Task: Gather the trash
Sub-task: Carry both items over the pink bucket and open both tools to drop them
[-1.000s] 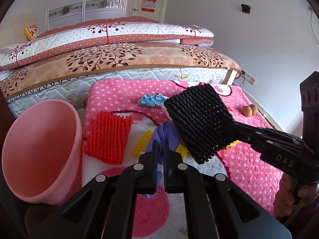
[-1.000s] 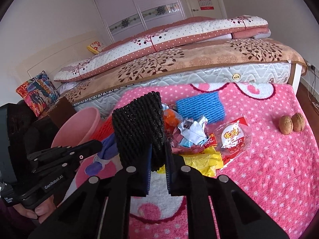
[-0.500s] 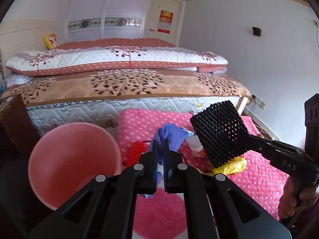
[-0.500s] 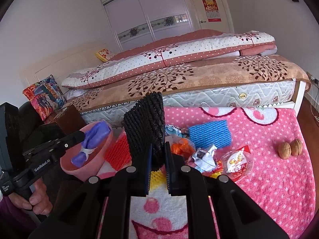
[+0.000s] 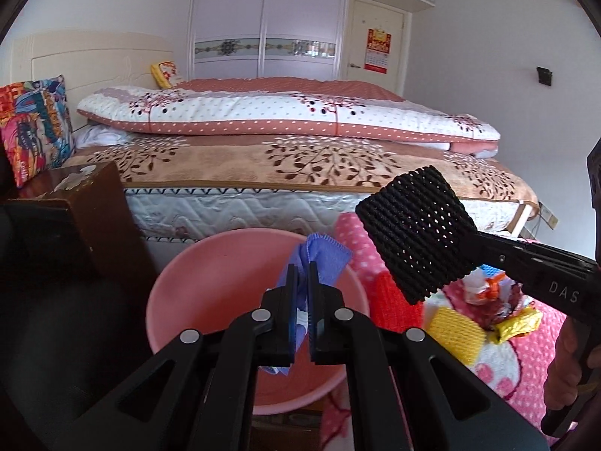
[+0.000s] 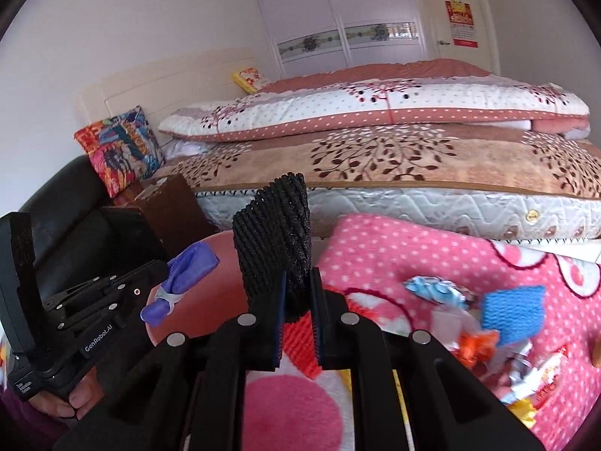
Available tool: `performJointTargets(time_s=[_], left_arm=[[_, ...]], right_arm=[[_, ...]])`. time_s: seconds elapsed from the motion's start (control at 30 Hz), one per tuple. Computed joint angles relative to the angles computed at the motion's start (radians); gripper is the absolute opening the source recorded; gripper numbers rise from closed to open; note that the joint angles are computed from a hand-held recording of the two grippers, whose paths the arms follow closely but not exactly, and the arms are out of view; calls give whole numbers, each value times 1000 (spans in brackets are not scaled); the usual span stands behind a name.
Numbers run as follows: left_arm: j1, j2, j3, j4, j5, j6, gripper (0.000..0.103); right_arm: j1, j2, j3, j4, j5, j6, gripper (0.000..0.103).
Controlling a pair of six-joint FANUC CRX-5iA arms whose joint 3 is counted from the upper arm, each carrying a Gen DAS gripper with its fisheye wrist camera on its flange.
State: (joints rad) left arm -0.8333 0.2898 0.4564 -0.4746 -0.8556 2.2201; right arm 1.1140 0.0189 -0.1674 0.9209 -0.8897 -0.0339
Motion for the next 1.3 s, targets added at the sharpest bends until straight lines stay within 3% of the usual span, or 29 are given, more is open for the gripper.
performJointTargets(time_s=[0.3, 0.6, 0.73, 0.77, 1.1, 1.3], left_arm=[[57, -6, -57, 54, 8, 7, 4], [88, -19, -104, 92, 33, 26, 6], [92, -25, -112, 96, 39, 27, 33], [92, -26, -113, 97, 40, 28, 35], [93, -35, -128, 176, 89, -41, 35], [69, -24, -120, 226, 115, -105, 35]], right_arm=[[-19, 154, 176, -142, -1, 154, 12], [-25, 205, 213, -195, 11, 214, 15], [-25, 200, 197, -179, 25, 195, 35], [-24, 198, 192, -172, 26, 188, 38], [0, 140, 120, -118, 21, 121, 40], [46, 58, 31, -65, -41, 55, 40]])
